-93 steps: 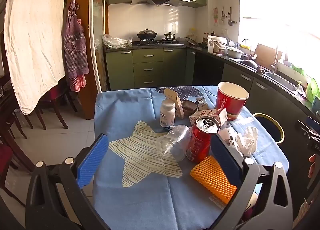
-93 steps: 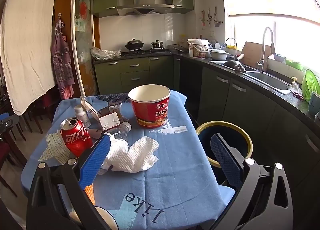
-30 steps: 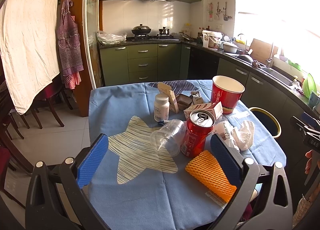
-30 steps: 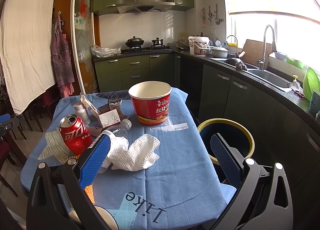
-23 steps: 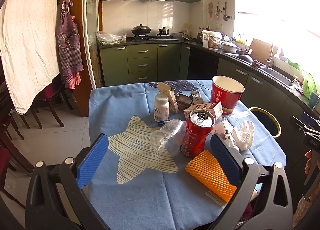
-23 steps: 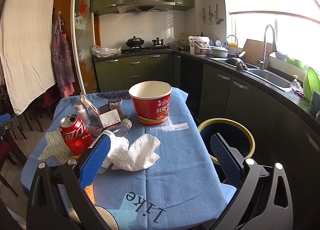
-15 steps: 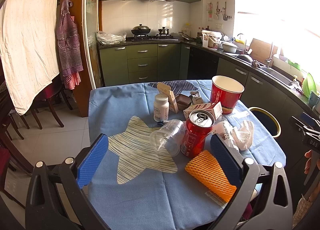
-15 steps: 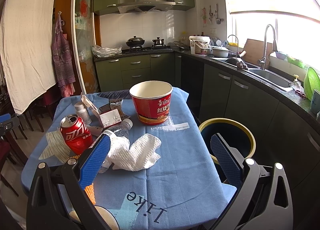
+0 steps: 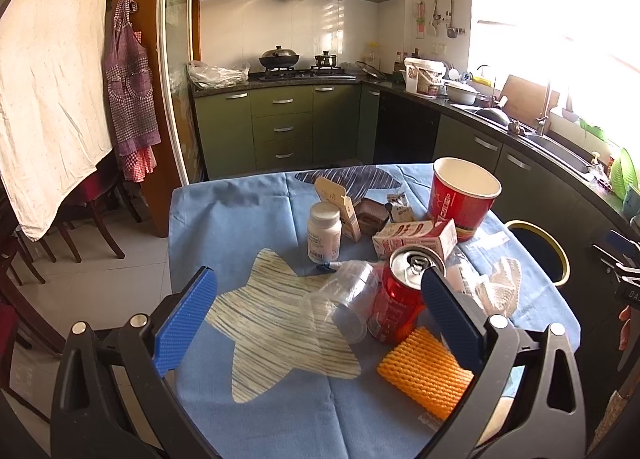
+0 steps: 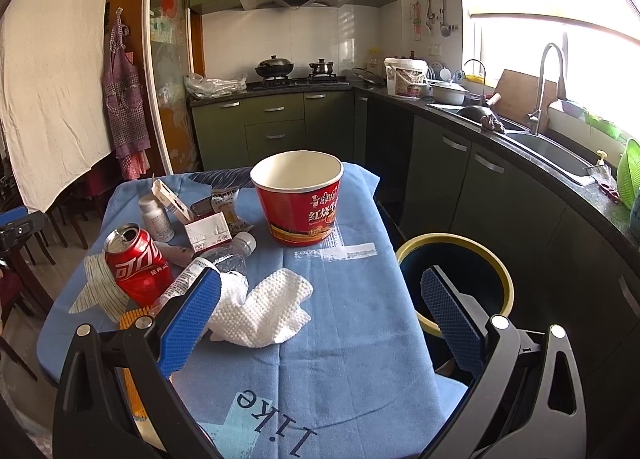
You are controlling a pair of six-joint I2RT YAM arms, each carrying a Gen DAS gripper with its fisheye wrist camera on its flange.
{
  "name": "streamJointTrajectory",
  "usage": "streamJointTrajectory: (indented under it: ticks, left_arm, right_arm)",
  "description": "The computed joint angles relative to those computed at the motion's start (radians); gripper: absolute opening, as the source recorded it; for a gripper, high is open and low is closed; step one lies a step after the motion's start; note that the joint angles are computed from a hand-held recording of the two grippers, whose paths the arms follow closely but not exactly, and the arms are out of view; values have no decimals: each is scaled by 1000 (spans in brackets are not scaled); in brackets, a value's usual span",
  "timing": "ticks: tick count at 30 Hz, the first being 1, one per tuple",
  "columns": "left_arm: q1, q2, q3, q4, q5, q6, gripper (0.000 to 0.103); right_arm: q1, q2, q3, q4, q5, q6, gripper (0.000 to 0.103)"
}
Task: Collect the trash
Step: 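Reach the right tool to the red paper noodle cup and grip its rim, then carry the cup over the yellow-rimmed bin and open the right tool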
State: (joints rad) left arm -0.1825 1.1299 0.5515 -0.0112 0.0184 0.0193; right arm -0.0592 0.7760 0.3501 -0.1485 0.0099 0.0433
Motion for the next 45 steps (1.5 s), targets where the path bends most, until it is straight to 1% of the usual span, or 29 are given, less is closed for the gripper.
streamJointTrajectory:
  ticks: [3,7,11,13,16,17,18,20,23,24,26,27,29,30,31,33,34,35,38,45]
  left_arm:
    - [5,108,73,55,-4,2,97]
    - [30,258,202,89,16,-10,97]
    - [51,412,355,91,29,-35,97]
    - [66,486,427,94,45,-61,97]
    - [78,588,514,117,43,-98,97]
    - [78,619,534,132,31,-107,97]
    - [76,648,549,150,19,-115,97]
    - [81,693,568,170,20,-129,97]
    - [91,762,614,160,25,-121,97]
    - [92,779,625,149,26,-118,97]
    - [98,803,636,145,39,-116,97]
    - [97,813,638,145,32,-110,97]
    - [94,831,648,140,11,-96,97]
    - [96,836,653,132,14,-94,97]
    - [101,840,657,125,24,-96,97]
    - [108,842,658,119,39,-101,97]
    - [108,841,656,122,35,-101,97]
    - [106,841,653,127,24,-100,97]
    - [99,843,648,137,3,-92,97]
    - [97,847,649,137,8,-84,97]
  right_arm:
    - [-73,145,118,10,-78,-42,99]
    - [-124,374,342,-40,-174,-64,99]
    - [-128,644,621,-149,-212,-72,99]
    - [-124,776,772,-229,-215,-64,99]
    - [-135,985,1023,-375,-258,-50,97]
    - [-141,1059,1117,-435,-270,-45,91]
    - [-143,1119,1191,-481,-276,-43,87]
    - [-146,1250,1363,-594,-265,-36,69]
    - [-144,1421,1575,-736,-233,-35,59]
    - [-145,1462,1626,-772,-230,-35,55]
    - [-144,1536,1724,-827,-214,-32,42]
    - [-142,1562,1758,-839,-199,-31,40]
    - [-137,1611,1819,-869,-184,-29,30]
    - [-135,1637,1856,-888,-177,-28,29]
    - [-130,1648,1864,-893,-168,-27,27]
    - [-120,1675,1897,-914,-148,-30,20]
    - [-113,1686,1912,-925,-134,-29,12]
    - [-109,1698,1928,-932,-131,-26,8]
    - [-102,1715,1949,-933,-111,-28,6]
    - [-147,1628,1832,-875,-151,-24,5]
